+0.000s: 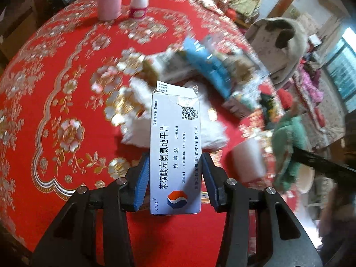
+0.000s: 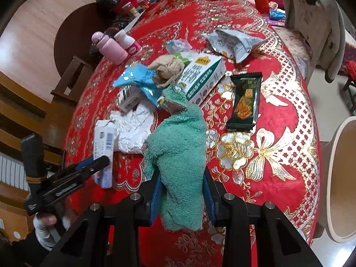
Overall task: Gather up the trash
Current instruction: 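Carry the box and towel to the beige bucket and open both grippers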
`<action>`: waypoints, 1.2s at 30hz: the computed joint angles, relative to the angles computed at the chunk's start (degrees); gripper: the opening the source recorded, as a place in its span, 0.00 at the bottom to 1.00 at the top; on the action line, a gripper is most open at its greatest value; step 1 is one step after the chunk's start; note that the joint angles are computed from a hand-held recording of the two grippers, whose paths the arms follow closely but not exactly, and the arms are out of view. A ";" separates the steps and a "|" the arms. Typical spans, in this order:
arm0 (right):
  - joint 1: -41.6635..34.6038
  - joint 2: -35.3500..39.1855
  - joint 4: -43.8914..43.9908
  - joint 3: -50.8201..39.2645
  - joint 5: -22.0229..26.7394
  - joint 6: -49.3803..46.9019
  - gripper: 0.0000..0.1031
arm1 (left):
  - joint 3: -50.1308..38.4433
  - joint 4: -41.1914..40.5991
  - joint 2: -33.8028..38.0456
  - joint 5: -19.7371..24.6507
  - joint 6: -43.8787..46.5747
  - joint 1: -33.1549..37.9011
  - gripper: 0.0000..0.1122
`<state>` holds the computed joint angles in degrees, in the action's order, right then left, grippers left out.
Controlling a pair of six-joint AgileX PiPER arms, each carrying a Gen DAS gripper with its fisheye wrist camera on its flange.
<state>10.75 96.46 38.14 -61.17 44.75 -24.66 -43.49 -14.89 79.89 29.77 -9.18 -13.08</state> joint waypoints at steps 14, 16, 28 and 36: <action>-12.67 -5.91 -1.74 2.29 1.64 -1.47 0.32 | -22.59 5.99 11.13 5.06 -6.71 -16.65 0.39; -16.48 -6.86 -2.40 3.19 1.97 -2.04 0.32 | -26.13 6.15 13.97 5.58 -7.01 -19.21 0.39; -37.07 -4.41 -8.72 3.09 2.60 -4.89 0.32 | -54.31 7.55 35.97 12.87 -9.55 -32.35 0.39; -44.68 -0.05 -10.89 1.67 2.04 -6.03 0.32 | -73.19 6.95 48.99 20.15 -10.75 -36.51 0.39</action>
